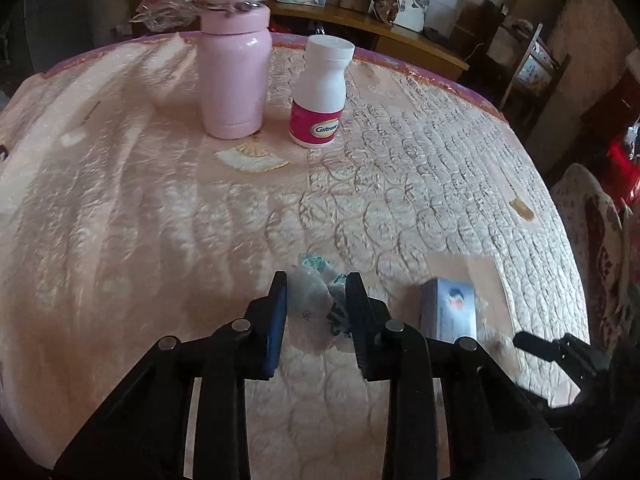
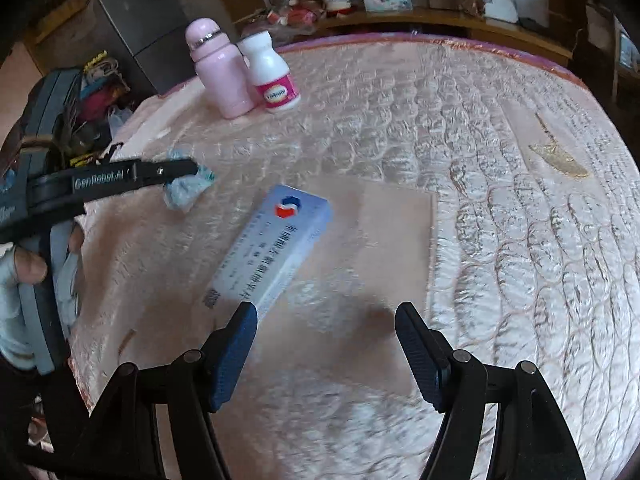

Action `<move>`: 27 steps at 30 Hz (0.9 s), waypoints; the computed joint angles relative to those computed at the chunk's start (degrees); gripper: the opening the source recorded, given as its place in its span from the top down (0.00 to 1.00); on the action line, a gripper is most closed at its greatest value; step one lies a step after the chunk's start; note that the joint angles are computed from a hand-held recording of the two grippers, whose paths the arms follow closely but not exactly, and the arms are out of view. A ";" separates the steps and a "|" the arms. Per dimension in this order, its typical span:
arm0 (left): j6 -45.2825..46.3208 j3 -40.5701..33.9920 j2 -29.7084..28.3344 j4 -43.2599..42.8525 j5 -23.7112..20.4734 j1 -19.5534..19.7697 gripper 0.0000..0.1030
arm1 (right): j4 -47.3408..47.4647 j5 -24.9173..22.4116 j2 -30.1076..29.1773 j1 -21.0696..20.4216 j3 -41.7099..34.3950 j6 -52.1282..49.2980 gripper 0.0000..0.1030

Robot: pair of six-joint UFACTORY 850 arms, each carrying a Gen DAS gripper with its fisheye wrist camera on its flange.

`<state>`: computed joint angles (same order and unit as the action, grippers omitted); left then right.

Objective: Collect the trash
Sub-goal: 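Grasp the crumpled tissue with the left tool while the right tool grasps the white medicine box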

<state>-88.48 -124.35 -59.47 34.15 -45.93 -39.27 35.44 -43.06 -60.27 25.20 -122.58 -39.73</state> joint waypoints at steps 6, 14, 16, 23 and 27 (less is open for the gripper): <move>-4.61 4.70 2.87 4.49 -0.74 -1.85 0.75 | 1.53 0.97 -1.00 1.92 -1.78 4.93 0.27; -8.79 10.78 6.17 5.69 0.90 -2.59 0.74 | -10.32 2.33 -5.88 5.71 -9.50 17.65 0.33; -9.31 11.38 6.46 5.60 1.23 -2.70 0.74 | -13.17 4.04 -5.45 6.20 -8.55 19.31 0.43; -8.54 8.81 5.00 4.99 1.63 -3.62 0.75 | -13.58 7.67 -0.45 5.55 -0.62 15.42 0.51; -6.27 4.51 2.53 3.77 1.52 -4.42 0.75 | -12.15 11.55 4.63 4.46 6.80 12.45 0.51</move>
